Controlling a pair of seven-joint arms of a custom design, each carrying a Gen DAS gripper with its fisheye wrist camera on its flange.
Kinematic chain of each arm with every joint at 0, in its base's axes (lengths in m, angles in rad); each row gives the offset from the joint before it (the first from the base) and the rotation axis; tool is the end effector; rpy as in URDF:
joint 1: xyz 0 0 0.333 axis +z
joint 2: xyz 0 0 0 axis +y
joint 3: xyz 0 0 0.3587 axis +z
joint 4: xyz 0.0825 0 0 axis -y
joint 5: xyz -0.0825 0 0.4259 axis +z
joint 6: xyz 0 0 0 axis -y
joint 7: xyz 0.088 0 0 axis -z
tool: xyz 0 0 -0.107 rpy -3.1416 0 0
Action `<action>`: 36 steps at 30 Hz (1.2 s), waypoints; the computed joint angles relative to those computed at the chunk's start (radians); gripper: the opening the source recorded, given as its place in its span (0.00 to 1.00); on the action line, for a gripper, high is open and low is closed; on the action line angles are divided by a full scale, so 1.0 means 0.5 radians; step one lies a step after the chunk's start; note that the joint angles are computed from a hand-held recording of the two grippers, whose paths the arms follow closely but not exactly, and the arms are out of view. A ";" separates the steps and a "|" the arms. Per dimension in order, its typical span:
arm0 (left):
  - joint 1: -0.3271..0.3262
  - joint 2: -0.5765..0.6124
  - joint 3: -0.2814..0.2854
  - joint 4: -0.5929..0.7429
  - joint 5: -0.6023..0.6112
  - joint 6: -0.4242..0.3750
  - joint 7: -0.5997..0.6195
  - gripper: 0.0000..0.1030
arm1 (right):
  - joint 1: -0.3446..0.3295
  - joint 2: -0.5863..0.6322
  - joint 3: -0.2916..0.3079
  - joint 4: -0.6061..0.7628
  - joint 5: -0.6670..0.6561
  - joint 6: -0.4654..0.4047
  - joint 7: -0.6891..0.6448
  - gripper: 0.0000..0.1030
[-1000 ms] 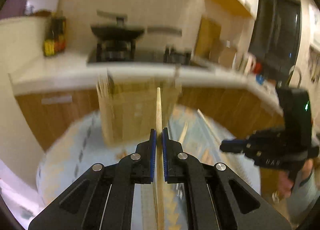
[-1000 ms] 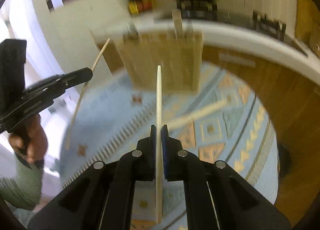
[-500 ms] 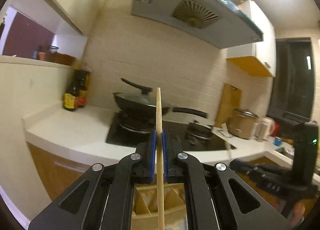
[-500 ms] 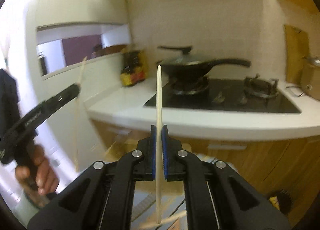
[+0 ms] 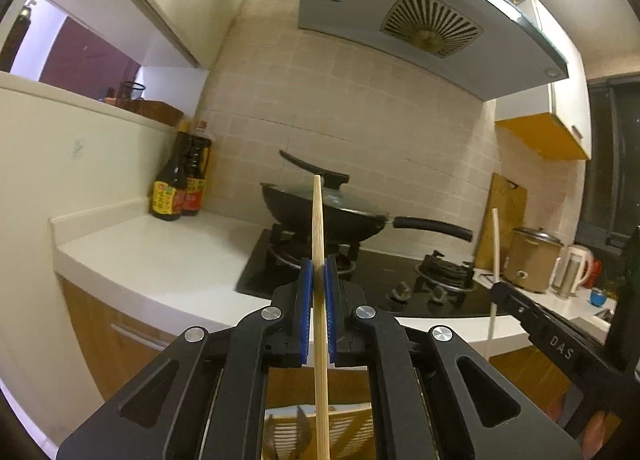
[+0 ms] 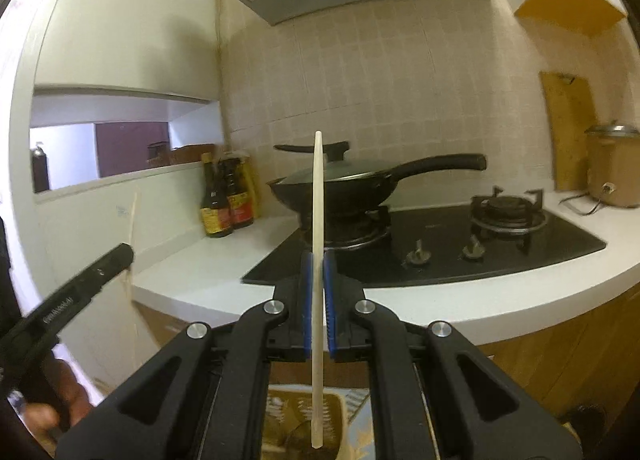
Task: Organize utensils
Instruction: 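Carry both chopsticks up and insert them into the beige basket, then open both tools to release the chopsticks and move back to the table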
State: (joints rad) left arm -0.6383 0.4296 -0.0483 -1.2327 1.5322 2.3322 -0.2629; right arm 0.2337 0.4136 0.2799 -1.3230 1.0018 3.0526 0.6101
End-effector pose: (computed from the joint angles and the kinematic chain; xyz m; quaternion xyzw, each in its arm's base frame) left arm 0.6300 -0.4819 0.6547 -0.6126 0.4210 -0.4978 0.4468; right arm 0.7262 0.2713 0.6637 -0.6470 0.4188 -0.2523 0.5851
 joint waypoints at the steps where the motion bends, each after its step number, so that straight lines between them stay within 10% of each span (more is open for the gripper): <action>1: 0.006 0.014 -0.004 0.014 -0.024 -0.006 0.036 0.04 | -0.025 0.017 0.050 0.005 0.050 0.041 -0.073 0.03; 9: -0.046 0.025 0.015 -0.031 0.029 -0.149 0.030 0.04 | -0.131 0.056 0.248 0.001 0.359 0.161 -0.483 0.03; 17: -0.024 -0.065 -0.037 -0.181 0.048 -0.096 0.002 0.05 | -0.127 -0.104 0.108 -0.196 0.454 -0.087 -0.435 0.04; 22: 0.064 -0.224 -0.118 -0.394 0.014 0.092 -0.078 0.48 | -0.134 -0.306 -0.036 -0.417 0.557 -0.328 -0.395 0.21; 27: 0.151 -0.385 -0.228 -0.602 -0.026 0.218 -0.108 0.63 | -0.092 -0.526 -0.177 -0.664 0.652 -0.440 -0.382 0.53; 36: 0.225 -0.531 -0.399 -0.813 -0.442 0.332 0.179 0.68 | 0.069 -0.747 -0.403 -0.977 -0.427 -0.698 0.676 0.53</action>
